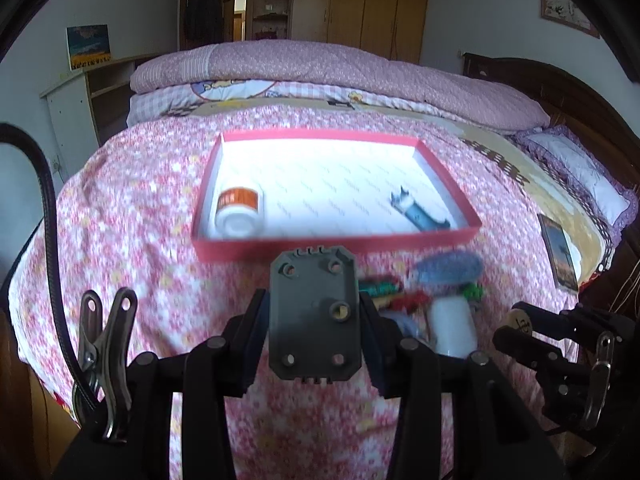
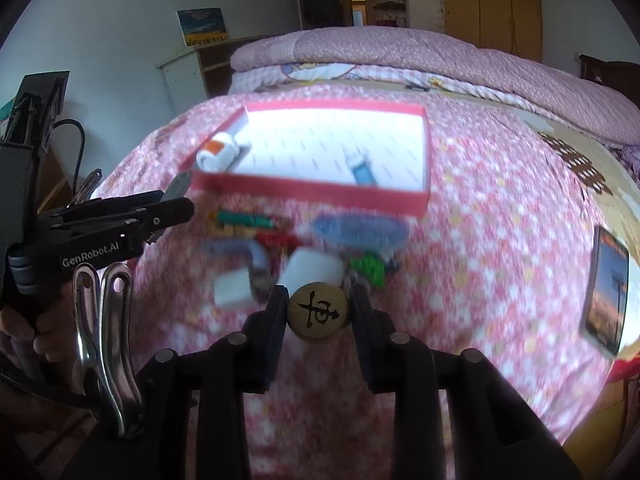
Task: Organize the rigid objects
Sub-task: 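Carry the plate and disc into the tray and open both tools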
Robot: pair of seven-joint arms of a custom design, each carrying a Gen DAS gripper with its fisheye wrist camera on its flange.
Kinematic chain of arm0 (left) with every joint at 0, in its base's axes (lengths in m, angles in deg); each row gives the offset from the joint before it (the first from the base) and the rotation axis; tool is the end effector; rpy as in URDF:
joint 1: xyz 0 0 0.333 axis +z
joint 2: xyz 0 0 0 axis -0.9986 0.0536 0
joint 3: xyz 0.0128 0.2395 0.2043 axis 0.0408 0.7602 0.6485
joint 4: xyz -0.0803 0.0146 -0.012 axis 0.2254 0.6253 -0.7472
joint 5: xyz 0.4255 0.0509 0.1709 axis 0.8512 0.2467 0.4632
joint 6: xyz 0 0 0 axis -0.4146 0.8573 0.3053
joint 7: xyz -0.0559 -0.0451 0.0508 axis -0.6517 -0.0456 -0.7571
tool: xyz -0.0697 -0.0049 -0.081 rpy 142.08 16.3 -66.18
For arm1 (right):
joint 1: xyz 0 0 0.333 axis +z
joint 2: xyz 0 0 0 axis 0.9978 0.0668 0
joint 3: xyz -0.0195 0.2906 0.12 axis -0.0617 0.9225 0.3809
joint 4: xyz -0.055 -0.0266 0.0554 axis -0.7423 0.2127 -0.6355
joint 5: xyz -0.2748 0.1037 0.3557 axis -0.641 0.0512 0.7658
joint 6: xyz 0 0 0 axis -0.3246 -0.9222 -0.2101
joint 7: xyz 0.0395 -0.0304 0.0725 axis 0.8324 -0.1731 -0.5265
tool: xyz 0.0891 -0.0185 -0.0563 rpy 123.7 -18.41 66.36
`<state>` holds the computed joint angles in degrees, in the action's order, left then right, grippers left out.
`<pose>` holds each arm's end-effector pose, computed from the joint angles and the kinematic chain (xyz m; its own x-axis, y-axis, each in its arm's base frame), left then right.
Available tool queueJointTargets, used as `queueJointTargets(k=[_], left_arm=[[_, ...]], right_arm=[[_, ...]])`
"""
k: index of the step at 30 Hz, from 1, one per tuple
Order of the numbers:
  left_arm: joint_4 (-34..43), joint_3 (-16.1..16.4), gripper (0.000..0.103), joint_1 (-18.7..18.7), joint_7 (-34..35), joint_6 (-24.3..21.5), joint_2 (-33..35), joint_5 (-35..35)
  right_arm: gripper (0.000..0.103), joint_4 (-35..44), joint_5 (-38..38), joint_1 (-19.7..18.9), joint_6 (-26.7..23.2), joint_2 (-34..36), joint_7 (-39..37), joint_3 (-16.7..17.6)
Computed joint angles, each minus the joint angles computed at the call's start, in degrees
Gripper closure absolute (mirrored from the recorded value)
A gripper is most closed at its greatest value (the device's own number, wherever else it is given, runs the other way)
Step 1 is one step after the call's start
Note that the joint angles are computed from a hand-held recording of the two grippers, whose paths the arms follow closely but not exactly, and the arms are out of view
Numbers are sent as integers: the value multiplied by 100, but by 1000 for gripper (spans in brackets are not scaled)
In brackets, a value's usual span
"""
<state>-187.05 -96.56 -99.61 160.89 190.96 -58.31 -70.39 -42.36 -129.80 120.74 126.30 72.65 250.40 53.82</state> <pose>0.5182 -0.3178 0.4904 -0.3805 -0.9229 0.0595 -0.6429 0.2177 -0.7343 0.4792 0.4874 0.4702 0.0656 -0.9931 -0.0974 -0.6927 0.0249 -0.7208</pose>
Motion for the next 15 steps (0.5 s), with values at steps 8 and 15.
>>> queueJointTargets(k=[8, 15], left_arm=[[767, 44, 58, -8, -364, -156, 572, 570], [1518, 309, 58, -297, -798, -361, 1148, 1149]], right_arm=[[71, 494, 200, -116, 103, 300, -452, -157], [71, 923, 460, -243, 226, 600, -726, -362]])
